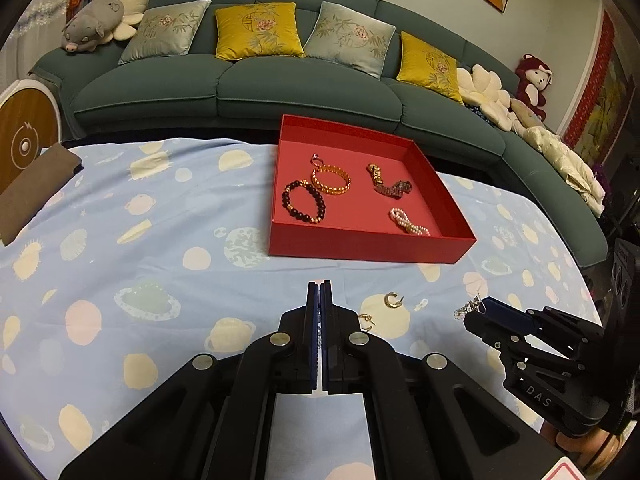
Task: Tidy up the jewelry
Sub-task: 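Carry the brooch and necklace into the red box and open both tools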
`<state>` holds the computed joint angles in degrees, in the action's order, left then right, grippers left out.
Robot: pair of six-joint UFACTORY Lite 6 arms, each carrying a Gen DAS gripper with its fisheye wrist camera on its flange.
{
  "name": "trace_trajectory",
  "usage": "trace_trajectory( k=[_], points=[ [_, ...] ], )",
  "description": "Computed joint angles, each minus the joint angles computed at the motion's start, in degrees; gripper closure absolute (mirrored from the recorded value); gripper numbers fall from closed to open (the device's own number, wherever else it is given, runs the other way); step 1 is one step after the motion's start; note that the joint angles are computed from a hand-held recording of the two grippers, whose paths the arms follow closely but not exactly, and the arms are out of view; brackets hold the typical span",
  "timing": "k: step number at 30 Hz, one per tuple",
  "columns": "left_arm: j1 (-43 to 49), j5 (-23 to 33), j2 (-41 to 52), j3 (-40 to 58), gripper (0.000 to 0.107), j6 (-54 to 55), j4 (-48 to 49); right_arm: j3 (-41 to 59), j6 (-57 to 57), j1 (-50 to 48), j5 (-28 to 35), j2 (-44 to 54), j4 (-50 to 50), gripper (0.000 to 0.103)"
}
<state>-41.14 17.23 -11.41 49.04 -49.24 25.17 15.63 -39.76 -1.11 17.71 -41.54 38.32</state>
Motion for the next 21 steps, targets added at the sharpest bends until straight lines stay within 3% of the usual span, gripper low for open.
trace_trajectory(
  k=[10,21],
  points=[
    [1.1,4.3,5.2,12.5,0.107,2.5,-0.9,6.6,-3.9,-4.4,2.4,1.4,4.2,0.08],
    [1.6,7.9,26.6,39.0,0.107,8.7,-3.6,25.4,-10.3,-6.7,0.9,20.8,12.2,0.08]
  ],
)
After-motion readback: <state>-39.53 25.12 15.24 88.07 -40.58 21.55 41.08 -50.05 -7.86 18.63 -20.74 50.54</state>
